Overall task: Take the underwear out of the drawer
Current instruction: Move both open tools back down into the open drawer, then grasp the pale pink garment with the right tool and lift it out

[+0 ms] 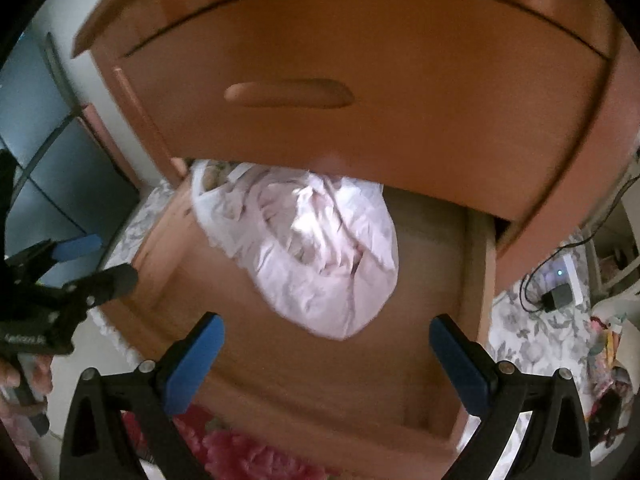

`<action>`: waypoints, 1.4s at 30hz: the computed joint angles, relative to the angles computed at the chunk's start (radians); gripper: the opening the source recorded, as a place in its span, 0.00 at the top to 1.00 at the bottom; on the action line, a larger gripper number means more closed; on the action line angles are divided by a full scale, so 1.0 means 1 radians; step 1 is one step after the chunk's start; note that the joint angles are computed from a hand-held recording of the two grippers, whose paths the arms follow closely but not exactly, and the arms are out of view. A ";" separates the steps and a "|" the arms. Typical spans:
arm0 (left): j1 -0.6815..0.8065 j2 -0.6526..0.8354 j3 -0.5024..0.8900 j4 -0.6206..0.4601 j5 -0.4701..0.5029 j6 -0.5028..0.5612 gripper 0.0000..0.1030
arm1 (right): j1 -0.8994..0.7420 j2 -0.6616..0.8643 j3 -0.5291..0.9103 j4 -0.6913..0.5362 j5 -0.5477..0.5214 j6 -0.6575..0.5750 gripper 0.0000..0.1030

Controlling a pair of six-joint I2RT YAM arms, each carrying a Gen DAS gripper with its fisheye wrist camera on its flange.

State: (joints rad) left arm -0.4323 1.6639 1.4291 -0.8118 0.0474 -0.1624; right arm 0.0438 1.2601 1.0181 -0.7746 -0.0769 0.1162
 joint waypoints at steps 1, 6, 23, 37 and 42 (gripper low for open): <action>0.006 0.013 0.003 0.016 0.001 0.003 0.00 | 0.005 0.023 0.007 0.014 0.013 0.007 0.00; 0.031 0.059 0.011 0.068 0.028 0.024 0.00 | 0.056 0.161 0.069 0.078 0.079 -0.002 0.12; 0.074 0.096 -0.041 0.165 0.086 0.047 0.00 | 0.177 0.423 0.217 0.147 0.269 -0.044 0.52; 0.083 0.083 -0.091 0.211 0.118 0.038 0.00 | 0.097 0.250 0.097 0.225 0.189 -0.066 0.96; 0.081 0.080 -0.066 0.197 0.113 0.042 0.00 | 0.050 0.119 0.059 0.218 0.158 -0.083 0.96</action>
